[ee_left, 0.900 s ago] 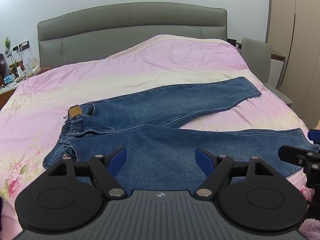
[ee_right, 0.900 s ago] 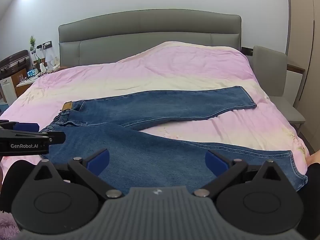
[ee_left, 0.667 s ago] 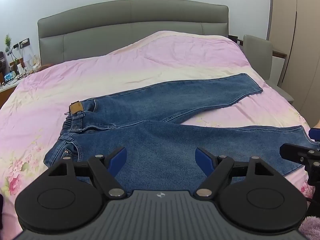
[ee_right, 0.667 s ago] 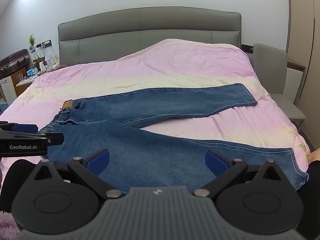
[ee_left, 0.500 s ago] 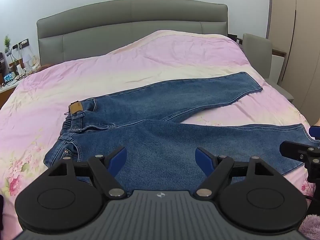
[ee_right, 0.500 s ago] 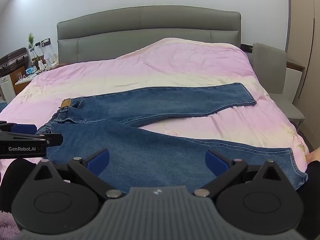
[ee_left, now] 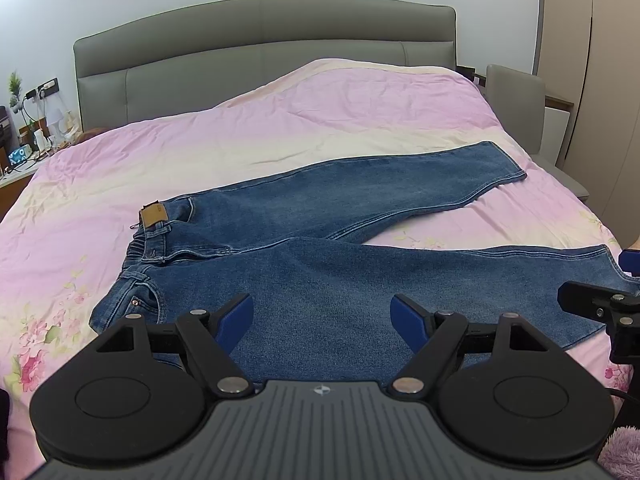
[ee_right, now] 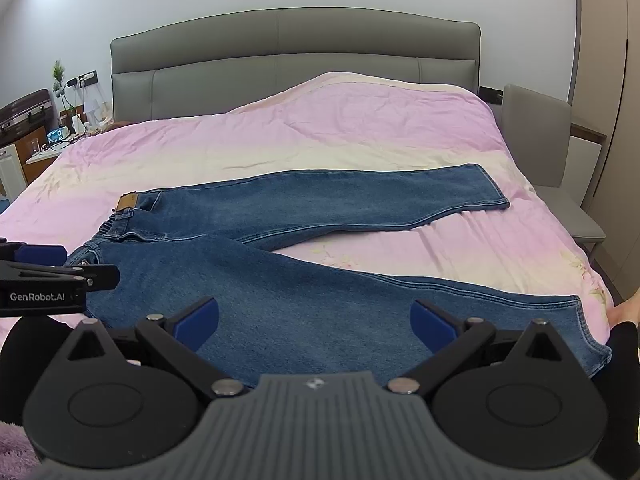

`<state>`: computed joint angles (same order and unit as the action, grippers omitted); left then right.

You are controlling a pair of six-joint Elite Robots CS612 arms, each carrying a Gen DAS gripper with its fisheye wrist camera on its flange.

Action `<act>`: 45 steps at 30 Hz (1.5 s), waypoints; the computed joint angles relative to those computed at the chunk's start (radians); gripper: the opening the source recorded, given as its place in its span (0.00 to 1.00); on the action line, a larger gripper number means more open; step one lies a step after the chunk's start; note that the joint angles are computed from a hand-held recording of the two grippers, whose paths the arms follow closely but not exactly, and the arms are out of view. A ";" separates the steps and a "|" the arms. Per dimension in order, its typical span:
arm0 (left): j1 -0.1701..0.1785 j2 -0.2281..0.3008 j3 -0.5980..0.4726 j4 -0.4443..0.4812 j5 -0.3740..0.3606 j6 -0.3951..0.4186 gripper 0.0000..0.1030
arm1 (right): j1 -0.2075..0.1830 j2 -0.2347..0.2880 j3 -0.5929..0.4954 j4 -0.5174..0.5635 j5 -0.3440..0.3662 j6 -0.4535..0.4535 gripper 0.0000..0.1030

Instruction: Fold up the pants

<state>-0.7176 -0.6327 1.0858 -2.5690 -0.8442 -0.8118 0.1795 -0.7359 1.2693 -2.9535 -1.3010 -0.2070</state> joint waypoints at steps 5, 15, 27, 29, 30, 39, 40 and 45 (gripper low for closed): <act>0.000 -0.001 0.000 0.004 0.003 -0.001 0.89 | 0.001 0.000 -0.001 0.001 -0.004 0.003 0.95; 0.000 -0.006 0.005 0.016 0.004 -0.008 0.89 | 0.001 -0.001 -0.001 -0.001 -0.003 0.002 0.95; -0.001 -0.008 0.006 0.020 0.006 -0.012 0.89 | 0.004 -0.002 -0.001 0.001 -0.011 -0.004 0.95; -0.001 -0.007 0.005 0.022 0.008 -0.014 0.88 | 0.005 -0.003 0.000 0.001 -0.012 -0.007 0.95; -0.001 -0.007 0.004 0.022 0.008 -0.014 0.88 | 0.004 -0.003 0.002 0.001 -0.012 -0.008 0.95; -0.002 -0.008 0.008 0.017 0.011 -0.013 0.89 | 0.005 -0.007 0.010 -0.005 -0.014 -0.012 0.95; -0.002 -0.008 0.008 0.018 0.011 -0.014 0.88 | 0.005 -0.008 0.011 -0.005 -0.014 -0.012 0.95; -0.002 -0.010 0.011 0.015 0.012 -0.013 0.88 | 0.004 -0.007 0.008 0.001 -0.012 -0.009 0.95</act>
